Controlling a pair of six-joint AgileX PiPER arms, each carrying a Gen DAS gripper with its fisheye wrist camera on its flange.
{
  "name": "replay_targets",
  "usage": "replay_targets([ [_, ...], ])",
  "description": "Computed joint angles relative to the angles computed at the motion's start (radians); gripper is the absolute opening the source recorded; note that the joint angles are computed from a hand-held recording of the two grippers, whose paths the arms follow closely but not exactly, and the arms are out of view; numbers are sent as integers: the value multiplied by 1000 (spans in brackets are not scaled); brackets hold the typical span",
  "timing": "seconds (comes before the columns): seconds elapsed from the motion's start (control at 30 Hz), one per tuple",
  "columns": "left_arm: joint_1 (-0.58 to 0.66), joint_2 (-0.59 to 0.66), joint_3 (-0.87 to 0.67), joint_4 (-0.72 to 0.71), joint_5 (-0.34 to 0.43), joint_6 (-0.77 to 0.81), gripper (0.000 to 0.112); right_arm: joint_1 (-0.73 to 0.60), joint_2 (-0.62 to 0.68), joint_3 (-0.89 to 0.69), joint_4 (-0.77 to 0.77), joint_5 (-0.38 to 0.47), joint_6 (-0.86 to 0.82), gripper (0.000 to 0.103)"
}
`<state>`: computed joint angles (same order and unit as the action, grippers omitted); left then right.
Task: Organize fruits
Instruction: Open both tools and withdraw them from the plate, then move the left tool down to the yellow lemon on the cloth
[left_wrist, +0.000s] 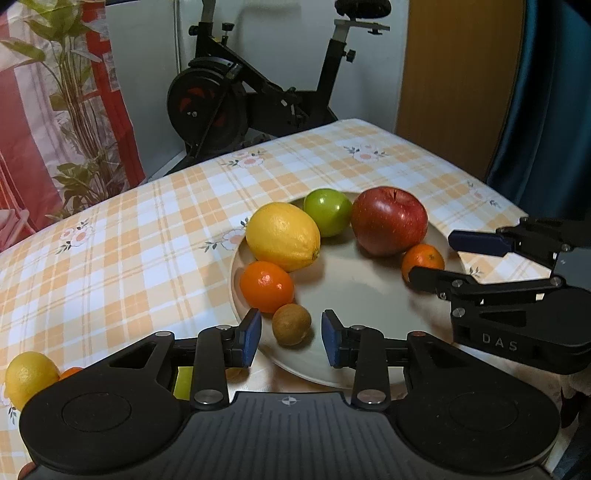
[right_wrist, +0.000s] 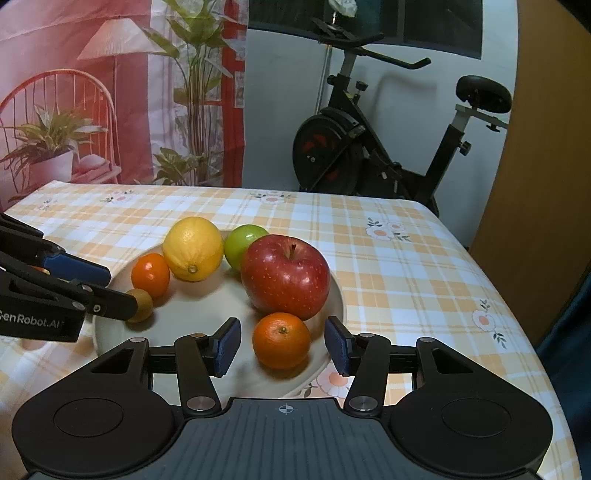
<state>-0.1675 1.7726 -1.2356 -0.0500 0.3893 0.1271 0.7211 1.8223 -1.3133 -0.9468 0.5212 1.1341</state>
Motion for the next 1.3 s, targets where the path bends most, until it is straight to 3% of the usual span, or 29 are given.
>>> replay_targets([
  [0.4,114,-134,68,-239,16,209,38,23,-40,-25,128,-5,-73,47],
  [0.7,314,-253,100,-378,84,369,38,57,-18,-115,253,4,-180,47],
  [0.97,530,-304,104,-470,147,463,38,106,58,-256,365,40,-315,47],
  [1.3,729,-320,93,-589,203,610,38,160,204,-529,504,147,-510,47],
])
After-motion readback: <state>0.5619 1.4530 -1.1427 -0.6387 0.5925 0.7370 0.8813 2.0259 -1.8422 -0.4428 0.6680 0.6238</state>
